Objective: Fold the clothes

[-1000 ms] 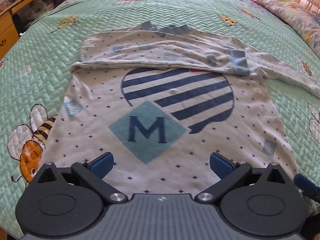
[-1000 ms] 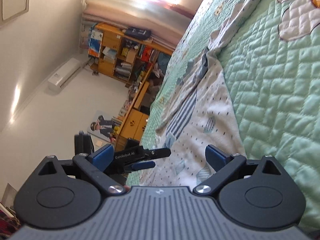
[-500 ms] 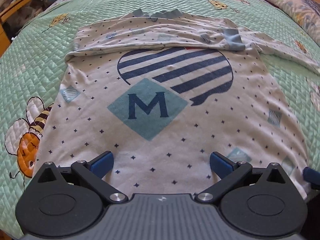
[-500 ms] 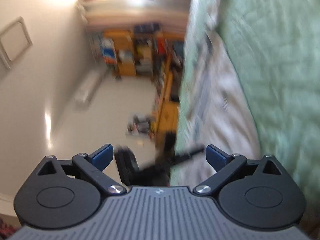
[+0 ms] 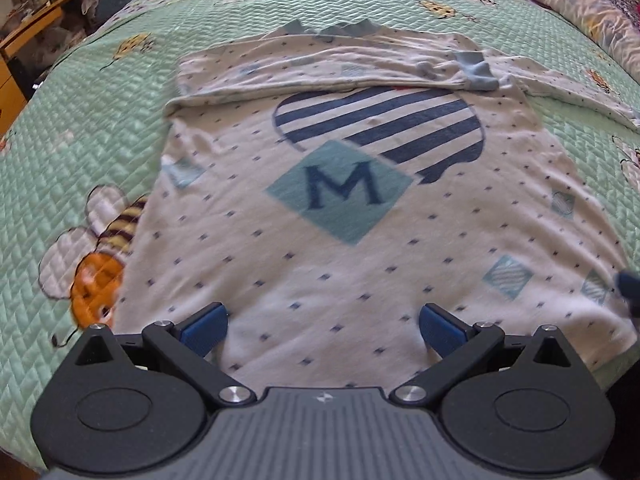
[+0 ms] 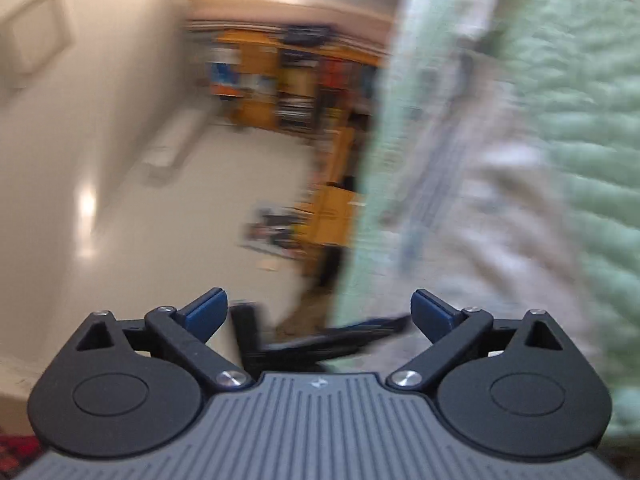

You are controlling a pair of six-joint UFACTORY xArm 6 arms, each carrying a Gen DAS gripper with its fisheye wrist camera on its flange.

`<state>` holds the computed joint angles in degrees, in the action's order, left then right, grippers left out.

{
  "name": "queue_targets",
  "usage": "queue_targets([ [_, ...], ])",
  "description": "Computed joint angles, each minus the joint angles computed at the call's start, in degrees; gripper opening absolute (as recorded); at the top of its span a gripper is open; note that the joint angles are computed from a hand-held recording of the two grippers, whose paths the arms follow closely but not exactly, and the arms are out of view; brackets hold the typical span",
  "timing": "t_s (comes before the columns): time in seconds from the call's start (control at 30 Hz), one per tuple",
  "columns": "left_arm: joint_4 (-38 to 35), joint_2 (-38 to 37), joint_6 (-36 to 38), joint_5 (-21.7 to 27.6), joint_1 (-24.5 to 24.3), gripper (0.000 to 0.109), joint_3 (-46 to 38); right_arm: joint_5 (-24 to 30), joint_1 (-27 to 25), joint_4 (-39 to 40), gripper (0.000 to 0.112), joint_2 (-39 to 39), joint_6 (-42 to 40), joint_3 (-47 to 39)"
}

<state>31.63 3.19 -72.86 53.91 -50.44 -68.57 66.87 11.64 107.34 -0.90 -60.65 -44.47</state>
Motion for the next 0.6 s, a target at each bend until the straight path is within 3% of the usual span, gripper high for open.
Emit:
queue_targets([
  [0.03,0.3,-0.8,-0.4,-0.8,0.1,0.102,1.2,-3.5,0.1,-1.8,0.047,-0.4,0.2,0.4],
  [0.1,1.2,-1.4,-0.8,-1.9,0.0,0.102,2.4,-8.3,0.0,-4.1,0.026,-2.2,0.7,2.0],
  [0.17,1.6,-0.8,-0.6,-1.3,-0.2,0.103,1.8,-10.6,0.1,-4.3,0.033,-4.6,0.1,3.4],
  [0.23,1.7,-0.2,-0.7,-0.7,-0.4,0.103,1.1,-12.0,0.4,-3.9,0.061,-6.9,-1.0,4.3],
  [0.3,1.8,-0.1,-1.0,-0.4,-0.5,0.103,0.9,-12.1,2.1,-2.1,0.075,-8.5,-2.7,4.2],
  [0.5,1.6,-0.5,-1.7,0.0,-0.6,0.103,1.0,-7.9,2.8,-0.2,0.074,-5.0,-2.0,2.4],
  [0.53,1.5,-0.4,-1.7,0.1,-0.6,0.102,0.9,-7.2,2.1,0.9,0.065,-4.5,-2.5,3.1],
  [0.6,1.5,-0.2,-1.8,0.3,-0.7,0.103,0.8,-6.4,0.8,3.0,0.057,-4.1,-3.3,4.6],
])
